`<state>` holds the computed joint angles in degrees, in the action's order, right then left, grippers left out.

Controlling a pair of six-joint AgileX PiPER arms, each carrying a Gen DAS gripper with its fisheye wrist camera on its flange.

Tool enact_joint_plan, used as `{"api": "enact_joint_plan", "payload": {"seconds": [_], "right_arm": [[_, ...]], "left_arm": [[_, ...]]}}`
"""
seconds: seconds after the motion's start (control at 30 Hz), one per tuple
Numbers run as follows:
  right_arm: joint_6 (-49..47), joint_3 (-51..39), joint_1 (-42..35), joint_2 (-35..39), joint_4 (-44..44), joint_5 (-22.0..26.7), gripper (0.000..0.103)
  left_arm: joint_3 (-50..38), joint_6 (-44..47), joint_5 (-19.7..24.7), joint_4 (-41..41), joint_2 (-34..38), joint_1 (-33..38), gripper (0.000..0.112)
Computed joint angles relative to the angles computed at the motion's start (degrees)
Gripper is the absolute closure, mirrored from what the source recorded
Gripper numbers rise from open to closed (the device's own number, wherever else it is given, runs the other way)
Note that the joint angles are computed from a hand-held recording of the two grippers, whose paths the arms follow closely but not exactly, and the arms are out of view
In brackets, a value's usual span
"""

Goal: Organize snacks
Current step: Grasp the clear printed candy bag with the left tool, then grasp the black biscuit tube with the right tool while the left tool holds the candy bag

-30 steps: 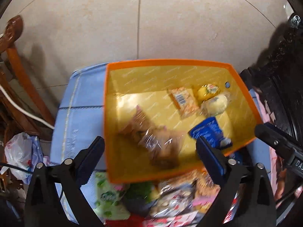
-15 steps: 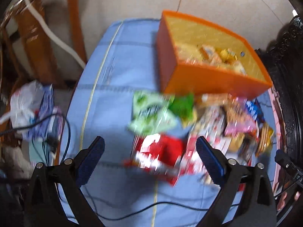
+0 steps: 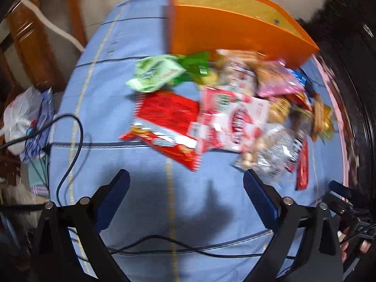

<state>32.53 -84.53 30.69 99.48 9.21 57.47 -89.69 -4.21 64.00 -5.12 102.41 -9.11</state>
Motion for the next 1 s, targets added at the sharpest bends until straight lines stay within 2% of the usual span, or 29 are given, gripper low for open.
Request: {"api": "enact_joint_plan", "payload": {"seconds": [0.27,0.3,0.37,0.43,0.5,0.57,0.67,0.7,0.73,0.77,0.83,0.87,1.0], "right_arm": [[1.39,5.61,-0.39,-3.11,0.07,-1.02,0.008],[1.48,6.34,-0.42,-3.55,-0.17,-1.08,0.008],[1.69,8.0,-0.65,-4.69,-0.31,-1.17,0.008],[1.88,9.62,-1.21,-5.82,-0.52,-1.09,0.008],[2.11,11.23,-2.04,-6.98,-0.74,-1.0,0.008],[2.03,12.36,-3.03,-7.62,-0.58,-0.98,0.008],[1.32,13.33,-4.38,-7.92,0.06,-1.09,0.008],[0.82,13.21,-4.71,-7.71,0.4,-1.12,0.008],[0.39,13.09,-4.92,-7.61,0.58,-1.1,0.008],[-0.17,12.48,-4.99,-7.2,0.68,-1.0,0.008],[-1.15,11.41,-5.1,-6.45,0.9,-0.95,0.008],[-1.61,10.36,-5.13,-5.69,1.06,-0.75,0.008],[-3.4,5.85,-5.44,-2.14,3.59,-0.95,0.008]], "left_arm": [[-2.3,0.56,-2.68,3.27,3.58,-11.62,0.019],[-3.09,-0.18,-2.91,4.06,4.38,-12.69,0.034],[-5.7,-0.27,-1.23,2.88,6.77,-12.97,0.054],[-8.38,-0.79,1.07,-0.73,9.74,-11.92,0.052],[-9.53,-2.25,0.72,-0.91,11.46,-11.81,0.038],[-10.67,-3.36,0.35,0.97,12.96,-12.63,0.031],[-13.28,-3.93,1.12,2.62,16.15,-13.81,0.03],[-13.29,-4.28,0.5,3.62,16.62,-14.2,0.034],[-13.17,-4.79,0.03,4.84,16.85,-14.63,0.041],[-13.49,-4.93,0.4,5.74,17.01,-14.99,0.057],[-14.0,-3.88,1.74,3.65,16.62,-14.37,0.07],[-13.67,-3.35,2.35,1.74,15.61,-13.76,0.071],[-5.94,-0.84,-0.78,0.6,6.31,-12.72,0.071]]}}
